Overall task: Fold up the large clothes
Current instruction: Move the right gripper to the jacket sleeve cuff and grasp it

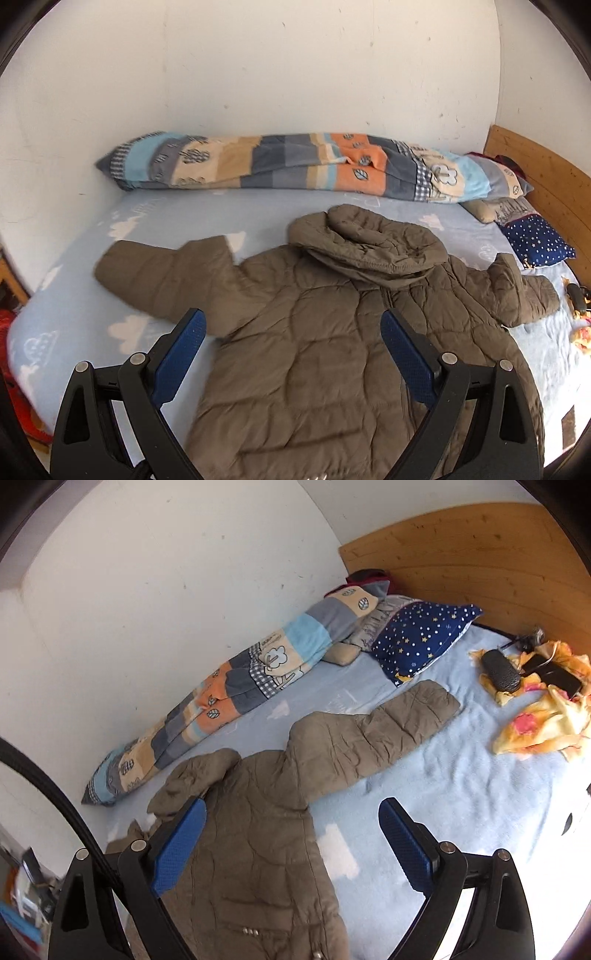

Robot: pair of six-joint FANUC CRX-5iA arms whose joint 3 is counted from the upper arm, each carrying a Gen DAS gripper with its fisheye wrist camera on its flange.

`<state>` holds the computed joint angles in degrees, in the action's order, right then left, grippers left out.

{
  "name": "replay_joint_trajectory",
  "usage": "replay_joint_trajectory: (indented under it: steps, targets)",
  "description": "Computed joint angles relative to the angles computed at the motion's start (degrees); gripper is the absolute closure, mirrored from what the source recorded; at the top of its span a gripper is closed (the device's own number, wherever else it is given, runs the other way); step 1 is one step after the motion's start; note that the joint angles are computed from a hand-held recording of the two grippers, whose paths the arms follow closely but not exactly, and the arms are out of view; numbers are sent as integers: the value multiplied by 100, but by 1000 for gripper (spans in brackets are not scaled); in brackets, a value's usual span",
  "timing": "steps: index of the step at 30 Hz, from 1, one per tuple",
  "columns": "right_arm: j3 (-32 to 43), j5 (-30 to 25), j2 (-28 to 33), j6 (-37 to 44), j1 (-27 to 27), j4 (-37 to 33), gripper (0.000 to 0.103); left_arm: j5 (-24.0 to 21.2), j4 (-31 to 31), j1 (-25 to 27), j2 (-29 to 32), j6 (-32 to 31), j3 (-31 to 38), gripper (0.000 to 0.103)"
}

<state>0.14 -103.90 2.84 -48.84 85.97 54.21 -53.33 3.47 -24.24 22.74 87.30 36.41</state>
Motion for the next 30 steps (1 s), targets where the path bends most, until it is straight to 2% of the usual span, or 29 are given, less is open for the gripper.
replay_joint_trajectory:
  steps: [3,5,7,8,11,14,18,24,27,30]
  targets:
    - [-521,744,-398,-153,-293,113,17,29,-225,-122,336,-90,229,8]
    - [-612,863,-470,-22,-629,4,17,134,-391,-186,376,-225,150,8]
    - [-975,1063,-707,-373,-802,48,17,178,-577,-237,412,-286,126,8]
    - [-1411,1276,-1004,-752,-909,141,17,189,-567,-239,421,-339,111,8]
    - [-2114,1117,-1488,-1754,-997,-117,17,288,-495,-217,427,-489,10,8]
    - [-2373,885,-1712,-2003,-1102,-719,17,51,-400,-190,607,-436,247,8]
    - [-3106,1509,-2152,-2606,-1243,-505,17,-242,3,-82,832,-280,512,8]
    - [-3502,1430,-2474,-2713,-1441,-651,17,-12,-70,-107,733,-220,352,8]
    - [-3982,1257,-2900,-3290,-1294,-813,17,-127,-5,-70,810,-157,454,8]
    - [-4443,1352,-3331,-3594,-1248,-757,17,-265,37,-54,922,-70,610,8]
